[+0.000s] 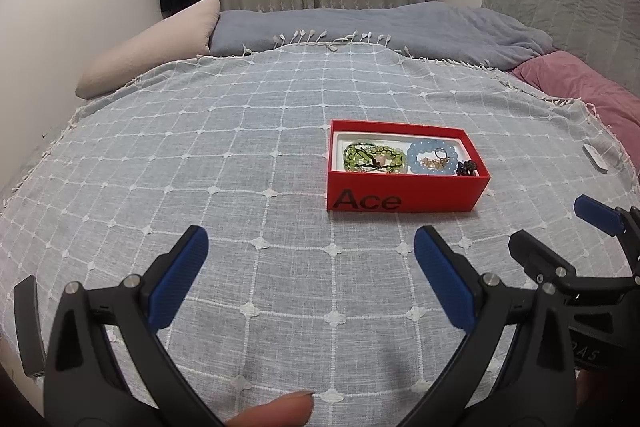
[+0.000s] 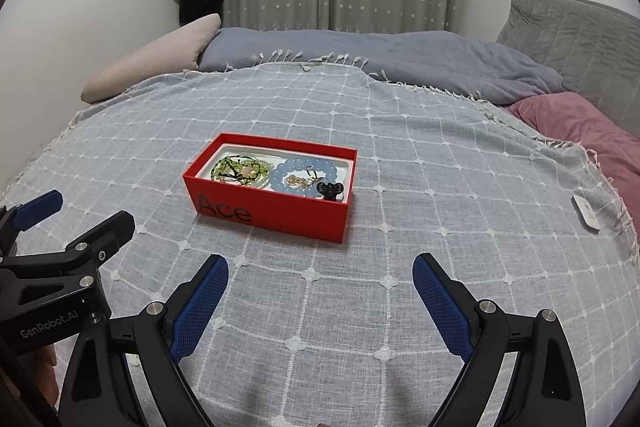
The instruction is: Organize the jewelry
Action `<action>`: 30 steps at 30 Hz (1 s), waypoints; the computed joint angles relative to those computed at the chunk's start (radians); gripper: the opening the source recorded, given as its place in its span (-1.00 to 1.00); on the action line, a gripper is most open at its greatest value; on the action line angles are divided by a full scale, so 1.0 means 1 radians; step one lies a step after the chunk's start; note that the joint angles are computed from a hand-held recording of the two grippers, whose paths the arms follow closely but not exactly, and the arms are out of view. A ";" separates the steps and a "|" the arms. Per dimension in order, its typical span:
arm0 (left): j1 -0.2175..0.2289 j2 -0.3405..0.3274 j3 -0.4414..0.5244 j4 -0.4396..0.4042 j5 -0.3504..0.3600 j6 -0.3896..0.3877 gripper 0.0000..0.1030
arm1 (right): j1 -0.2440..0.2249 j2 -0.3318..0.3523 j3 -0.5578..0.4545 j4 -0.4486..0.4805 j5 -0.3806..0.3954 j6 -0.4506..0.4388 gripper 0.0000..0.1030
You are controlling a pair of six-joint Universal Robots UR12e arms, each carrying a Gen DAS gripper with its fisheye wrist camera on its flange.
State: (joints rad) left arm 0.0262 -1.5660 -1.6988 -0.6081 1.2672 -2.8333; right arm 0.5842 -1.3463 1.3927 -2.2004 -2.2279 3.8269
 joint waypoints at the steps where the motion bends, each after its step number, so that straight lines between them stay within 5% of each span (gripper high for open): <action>1: 0.000 0.000 0.000 0.000 0.000 0.000 0.98 | 0.000 0.000 0.000 0.000 0.000 0.000 0.84; 30: -0.003 0.001 -0.003 0.002 0.013 0.004 0.98 | 0.001 0.001 -0.001 0.020 0.005 0.030 0.84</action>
